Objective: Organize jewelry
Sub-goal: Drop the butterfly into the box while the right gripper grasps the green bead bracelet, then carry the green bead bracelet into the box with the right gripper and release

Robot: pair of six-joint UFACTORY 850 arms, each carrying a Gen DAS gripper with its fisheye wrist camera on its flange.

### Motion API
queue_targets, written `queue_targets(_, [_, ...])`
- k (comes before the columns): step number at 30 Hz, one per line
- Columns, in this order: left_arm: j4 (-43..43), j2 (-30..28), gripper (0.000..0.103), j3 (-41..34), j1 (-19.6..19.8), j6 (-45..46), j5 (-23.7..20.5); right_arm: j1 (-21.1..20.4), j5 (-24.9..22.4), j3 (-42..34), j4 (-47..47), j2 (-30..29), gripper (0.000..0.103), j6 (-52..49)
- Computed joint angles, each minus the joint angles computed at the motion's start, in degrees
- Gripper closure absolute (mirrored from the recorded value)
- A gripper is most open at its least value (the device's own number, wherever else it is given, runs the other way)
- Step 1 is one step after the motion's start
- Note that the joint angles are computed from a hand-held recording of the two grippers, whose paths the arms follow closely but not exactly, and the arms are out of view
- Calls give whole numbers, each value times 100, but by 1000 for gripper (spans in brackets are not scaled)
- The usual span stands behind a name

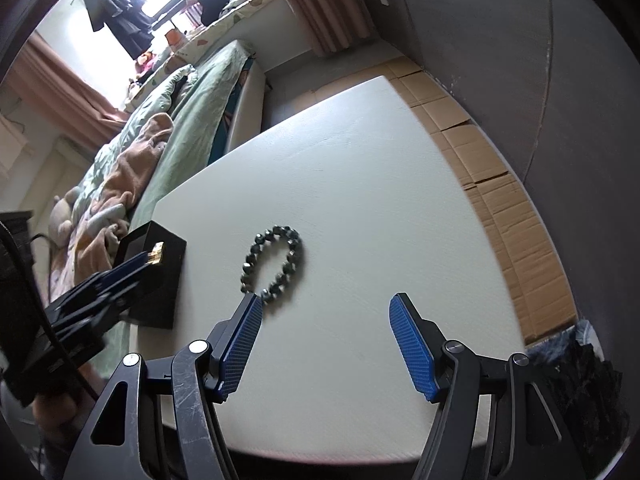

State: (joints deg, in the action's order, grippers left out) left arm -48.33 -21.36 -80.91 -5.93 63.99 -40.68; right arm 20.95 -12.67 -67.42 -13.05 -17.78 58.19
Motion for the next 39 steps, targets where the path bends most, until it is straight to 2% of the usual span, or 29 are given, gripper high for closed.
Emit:
queue_targets(3, [59,-37,62,-119,147,-126,-21,52,-392,-485,-206,-406,48,142])
queue_targets(4, [88,-47,62,-156,197,-181,-27,59,-458,-593,-164,-498,49,104])
queue_targets(7, [110,-77,62,-254,339,-270,-23,102,-643,-939,-208,-773,50,124])
queue_targets(14, [219,-136,61,-457,624,-500,-43,283,-1526,-1689,-1307,-1319,50,998])
queue_targets(17, [341,-205,61,-579,676,-654,-93,449,-2253,-2111,-1769,-1604,52,1102])
queue_targets(19, [626,-282,60,-703,661,-961,-124,551,-2716,-2356,-2059,-1773,67,1113])
queue_targets(20, [736,-366,57,-818,675,-1172,-255,555,-2673,-2381,-1993,-1772,85,993])
queue_targets(21, [729,-410,50,-869,712,-1250,-355,550,-2674,-2412,-1905,-1778,92,898])
queue_targets(22, [704,-428,45,-890,740,-1326,-415,533,-2656,-2426,-1772,-1770,92,762])
queue_targets(24, [537,-433,25,-895,812,-1330,-442,485,-2370,-2289,-1571,-1651,92,615])
queue_targets(32, [330,-366,24,-792,980,-1395,-410,500,-1061,-1785,-1488,-977,92,715])
queue_targets(39, [275,-269,24,-661,1095,-1381,-356,644,-868,-2207,-1489,-967,92,479])
